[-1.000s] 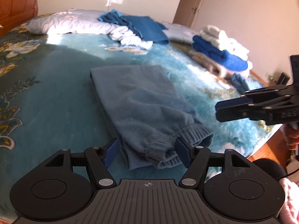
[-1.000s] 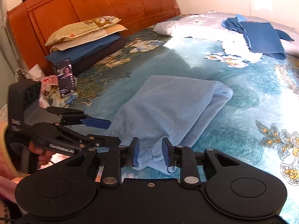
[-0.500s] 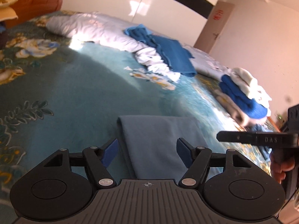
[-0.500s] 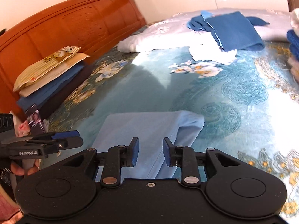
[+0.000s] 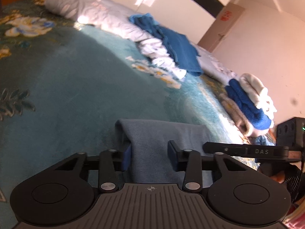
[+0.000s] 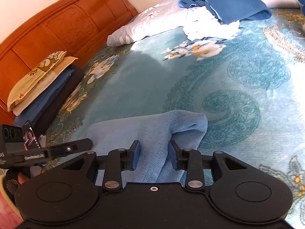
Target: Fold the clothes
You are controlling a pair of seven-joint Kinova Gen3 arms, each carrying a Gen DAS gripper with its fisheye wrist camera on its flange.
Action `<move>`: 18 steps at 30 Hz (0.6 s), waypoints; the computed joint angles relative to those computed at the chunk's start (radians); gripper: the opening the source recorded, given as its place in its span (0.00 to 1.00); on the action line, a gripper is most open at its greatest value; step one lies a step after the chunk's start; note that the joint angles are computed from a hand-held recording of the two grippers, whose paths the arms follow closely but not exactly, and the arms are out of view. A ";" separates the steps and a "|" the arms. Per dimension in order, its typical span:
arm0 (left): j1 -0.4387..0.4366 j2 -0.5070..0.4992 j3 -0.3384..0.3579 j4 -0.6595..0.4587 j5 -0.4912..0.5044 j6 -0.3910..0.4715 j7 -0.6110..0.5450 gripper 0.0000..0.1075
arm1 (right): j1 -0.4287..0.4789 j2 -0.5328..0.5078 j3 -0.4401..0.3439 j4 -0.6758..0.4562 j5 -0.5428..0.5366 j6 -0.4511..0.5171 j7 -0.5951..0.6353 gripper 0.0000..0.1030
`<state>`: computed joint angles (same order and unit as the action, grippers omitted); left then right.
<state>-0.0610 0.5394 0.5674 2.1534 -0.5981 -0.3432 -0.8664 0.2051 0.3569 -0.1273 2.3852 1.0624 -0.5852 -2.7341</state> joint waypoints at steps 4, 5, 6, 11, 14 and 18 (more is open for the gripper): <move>-0.007 0.007 0.010 -0.009 -0.009 0.009 0.000 0.21 | 0.030 0.021 0.003 -0.004 0.042 -0.063 -0.022 0.20; -0.023 0.016 0.021 -0.006 -0.014 -0.005 0.007 0.18 | 0.036 0.026 0.008 -0.004 0.046 -0.081 -0.025 0.16; -0.035 0.024 0.027 -0.003 -0.018 -0.024 0.015 0.15 | 0.042 0.031 0.013 -0.004 0.049 -0.098 -0.026 0.15; 0.035 0.003 -0.067 0.004 0.026 -0.113 0.006 0.14 | 0.045 0.045 0.033 0.000 0.004 -0.160 0.025 0.11; 0.121 -0.019 -0.139 -0.031 0.074 -0.065 -0.027 0.14 | 0.031 0.047 0.035 -0.013 -0.035 -0.151 0.046 0.11; 0.132 0.003 -0.131 -0.071 0.093 0.006 -0.037 0.14 | -0.003 0.048 0.018 -0.048 -0.029 -0.046 0.029 0.12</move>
